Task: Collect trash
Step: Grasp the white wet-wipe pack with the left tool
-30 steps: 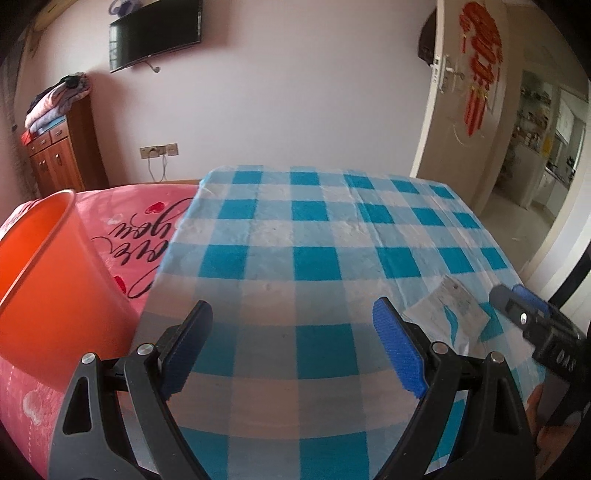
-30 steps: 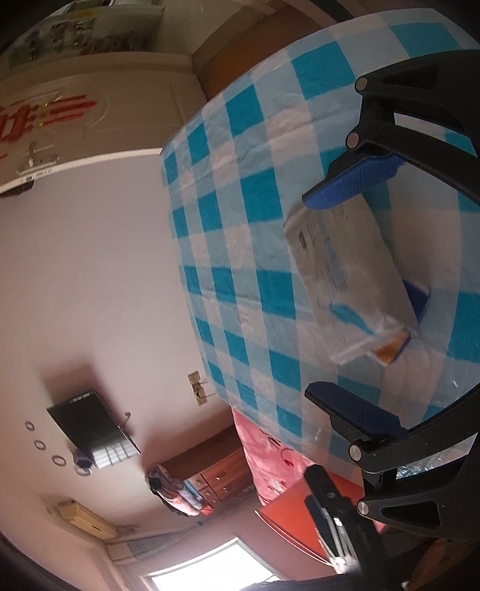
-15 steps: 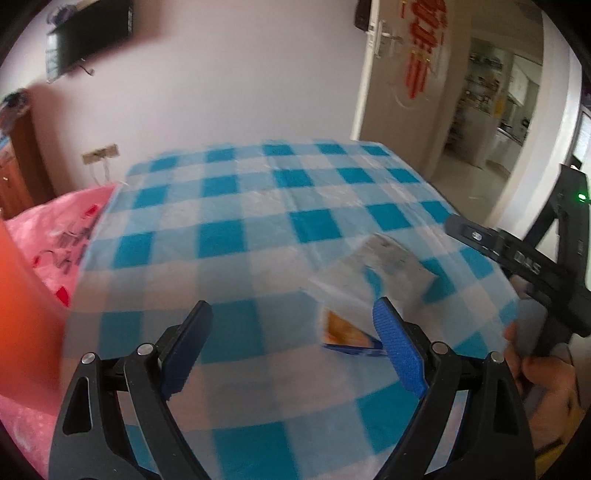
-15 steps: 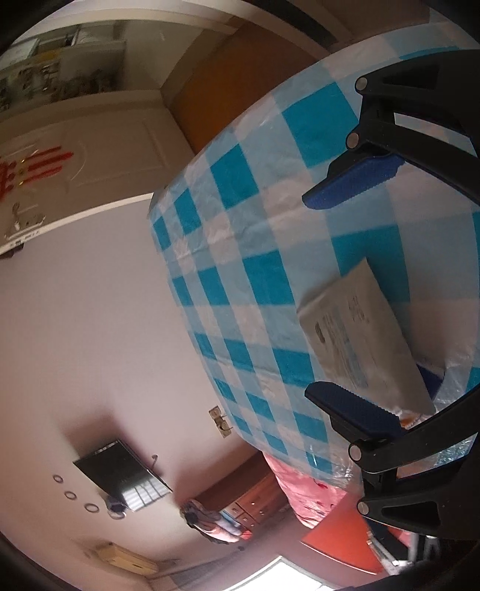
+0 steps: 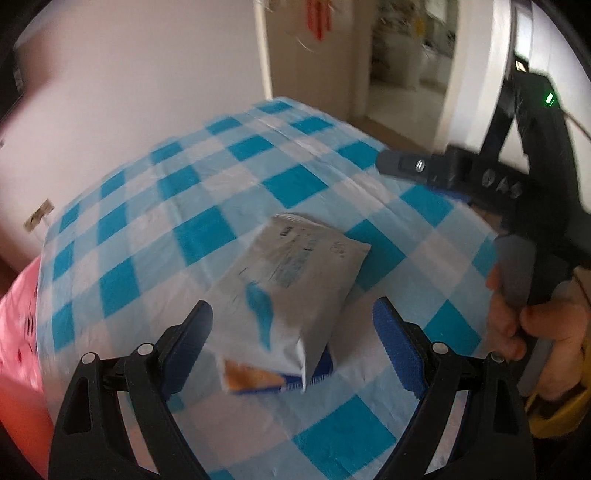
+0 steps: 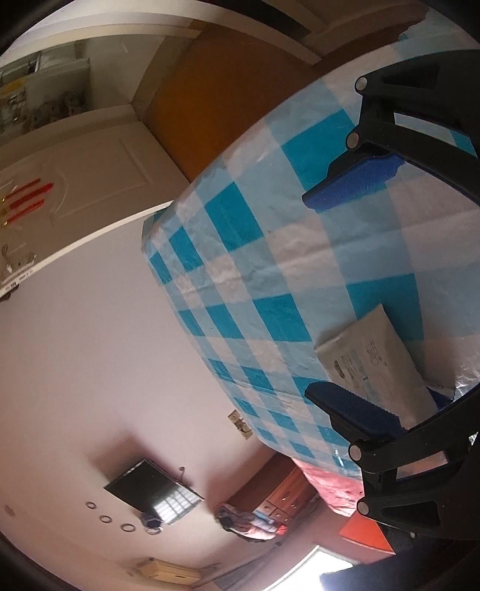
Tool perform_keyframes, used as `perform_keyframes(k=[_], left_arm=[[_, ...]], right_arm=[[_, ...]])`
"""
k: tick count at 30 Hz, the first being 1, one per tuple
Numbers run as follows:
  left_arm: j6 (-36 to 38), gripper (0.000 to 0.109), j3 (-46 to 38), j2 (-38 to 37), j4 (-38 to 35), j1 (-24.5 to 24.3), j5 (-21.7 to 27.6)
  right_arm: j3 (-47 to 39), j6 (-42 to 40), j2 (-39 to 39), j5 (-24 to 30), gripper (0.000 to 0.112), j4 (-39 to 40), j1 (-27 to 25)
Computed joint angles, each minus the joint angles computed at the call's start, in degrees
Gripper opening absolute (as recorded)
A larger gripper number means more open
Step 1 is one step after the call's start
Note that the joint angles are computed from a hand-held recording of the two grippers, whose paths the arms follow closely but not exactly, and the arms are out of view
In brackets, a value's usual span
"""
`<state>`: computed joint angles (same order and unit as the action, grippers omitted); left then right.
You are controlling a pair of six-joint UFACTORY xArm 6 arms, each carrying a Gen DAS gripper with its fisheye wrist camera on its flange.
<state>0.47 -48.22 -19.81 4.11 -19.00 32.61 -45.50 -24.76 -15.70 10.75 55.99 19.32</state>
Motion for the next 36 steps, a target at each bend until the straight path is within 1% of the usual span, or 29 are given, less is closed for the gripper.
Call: perform_keyframes(k=[3,9,13,18,25,27,28,32,36], left_arm=[[2.0,0.089,-3.45,3.74,1.0,-0.15,2.49],[5.78,0.089,-8.75,8.89,-0.01,0.67,6.01],[10.93,0.089,-11.68,11.49,-3.27,1.31,7.78],[12.82,0.089,-13.78,13.59,-7.28,2.26,8.59],[10.62,0.088,-14.15,15.42,-12.27,3.47,7.71],[8.72,0.083,-13.28,15.12,-12.28,3.5,6.09],[8.04,0.083,-12.91,14.92,-12.33,3.5,5.47],[5.22,0.074,-11.7,14.01,-11.87,3.63,3.58],[1.7,0.071,-10.23,12.58,-10.23,3.99,1.08]], right_arm=[[-0.48,-2.58,0.12,0.96,0.093,3.27,-0.87],[-1.32,-6.3,0.28,3.31,0.093,8.04,-2.18],[-1.63,-7.79,0.19,4.67,0.093,9.59,-2.8],[-2.0,-9.3,0.11,6.7,0.093,11.42,-3.71],[-2.51,-10.67,0.53,8.49,0.093,12.2,-4.45],[-2.88,-11.52,0.8,9.9,0.093,12.48,-4.65],[-3.07,-12.15,0.92,10.46,0.093,12.69,-4.7],[-3.36,-13.36,0.97,11.21,0.093,11.19,-3.7],[-3.82,-14.63,1.21,13.08,0.093,10.93,-3.37]])
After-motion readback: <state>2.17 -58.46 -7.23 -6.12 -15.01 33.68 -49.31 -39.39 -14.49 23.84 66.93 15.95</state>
